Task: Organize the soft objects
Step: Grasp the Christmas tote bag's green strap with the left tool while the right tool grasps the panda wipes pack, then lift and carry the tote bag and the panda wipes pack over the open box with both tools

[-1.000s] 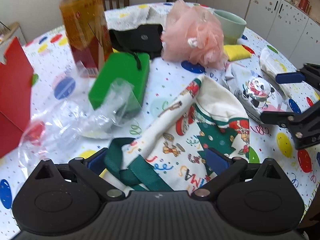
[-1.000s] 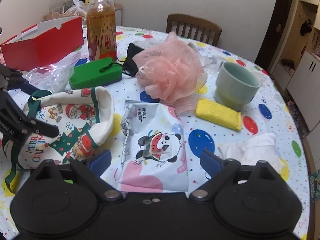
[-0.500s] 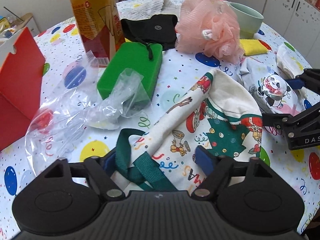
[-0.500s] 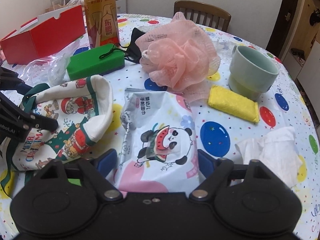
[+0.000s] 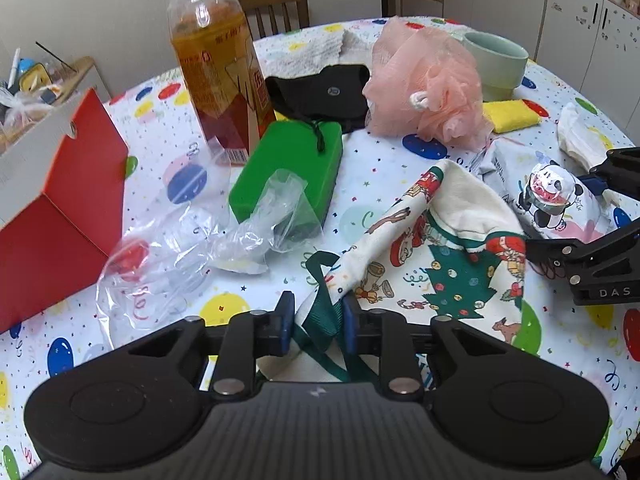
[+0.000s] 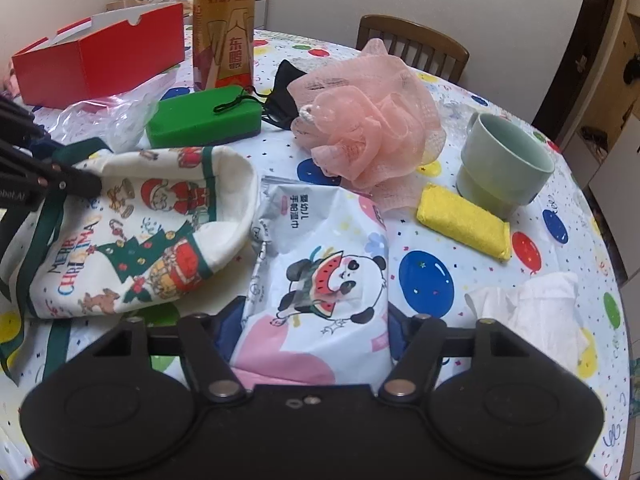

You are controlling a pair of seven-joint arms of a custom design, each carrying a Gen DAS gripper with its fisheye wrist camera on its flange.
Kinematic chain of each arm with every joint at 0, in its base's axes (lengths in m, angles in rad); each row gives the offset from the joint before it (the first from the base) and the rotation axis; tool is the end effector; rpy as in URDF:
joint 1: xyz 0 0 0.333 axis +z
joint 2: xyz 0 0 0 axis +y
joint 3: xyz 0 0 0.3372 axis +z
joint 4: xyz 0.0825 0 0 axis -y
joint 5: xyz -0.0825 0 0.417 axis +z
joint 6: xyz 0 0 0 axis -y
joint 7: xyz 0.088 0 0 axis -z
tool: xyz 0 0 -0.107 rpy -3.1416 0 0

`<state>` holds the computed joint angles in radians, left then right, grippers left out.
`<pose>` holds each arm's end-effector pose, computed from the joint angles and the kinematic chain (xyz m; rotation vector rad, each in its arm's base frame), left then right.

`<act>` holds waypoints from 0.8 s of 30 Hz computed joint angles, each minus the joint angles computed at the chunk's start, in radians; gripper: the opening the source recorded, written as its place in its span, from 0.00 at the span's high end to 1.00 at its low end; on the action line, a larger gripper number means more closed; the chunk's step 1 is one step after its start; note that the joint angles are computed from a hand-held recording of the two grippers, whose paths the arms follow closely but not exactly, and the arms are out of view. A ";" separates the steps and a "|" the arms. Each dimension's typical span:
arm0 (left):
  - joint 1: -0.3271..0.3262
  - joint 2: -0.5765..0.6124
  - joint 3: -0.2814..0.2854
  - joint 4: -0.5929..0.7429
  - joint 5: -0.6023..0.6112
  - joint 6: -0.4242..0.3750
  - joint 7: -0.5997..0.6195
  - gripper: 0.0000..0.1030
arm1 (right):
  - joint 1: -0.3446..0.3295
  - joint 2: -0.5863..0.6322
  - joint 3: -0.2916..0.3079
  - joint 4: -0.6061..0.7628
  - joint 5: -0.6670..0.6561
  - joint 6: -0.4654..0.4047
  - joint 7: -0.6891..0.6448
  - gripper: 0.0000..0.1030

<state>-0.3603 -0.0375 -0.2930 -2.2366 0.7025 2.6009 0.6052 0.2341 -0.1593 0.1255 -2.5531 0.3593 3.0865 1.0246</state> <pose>0.4487 -0.3611 0.4257 -1.6291 2.0519 -0.5244 0.4820 0.1510 0.3996 -2.2280 1.2333 -0.5946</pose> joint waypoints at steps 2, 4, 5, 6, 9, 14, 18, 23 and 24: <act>-0.001 -0.010 -0.001 -0.006 0.004 0.007 -0.011 0.79 | 0.019 -0.009 -0.017 -0.005 0.029 -0.001 -0.021 0.37; -0.001 -0.020 -0.002 -0.010 0.002 0.010 -0.020 0.80 | 0.036 -0.018 -0.033 -0.008 0.063 0.000 -0.044 0.37; -0.001 -0.026 -0.003 -0.012 -0.004 0.012 -0.025 0.81 | 0.046 -0.024 -0.042 -0.011 0.084 0.003 -0.056 0.38; 0.000 -0.032 -0.002 -0.014 -0.009 0.016 -0.031 0.82 | 0.070 -0.032 -0.063 -0.013 0.122 0.005 -0.085 0.38; 0.003 -0.059 -0.002 -0.025 -0.016 0.035 -0.051 0.85 | 0.112 -0.060 -0.096 -0.023 0.202 0.012 -0.157 0.38; 0.010 -0.107 -0.007 -0.042 -0.018 0.063 -0.090 0.89 | 0.163 -0.111 -0.139 -0.038 0.306 0.018 -0.269 0.38; 0.016 -0.128 -0.009 -0.048 -0.020 0.083 -0.113 0.90 | 0.194 -0.143 -0.167 -0.042 0.379 0.014 -0.333 0.38; 0.025 -0.162 -0.012 -0.053 -0.024 0.087 -0.147 0.90 | 0.205 -0.182 -0.178 -0.037 0.442 -0.029 -0.397 0.38; 0.029 -0.171 -0.014 -0.053 -0.015 0.084 -0.157 0.90 | 0.199 -0.188 -0.172 -0.034 0.443 -0.038 -0.403 0.38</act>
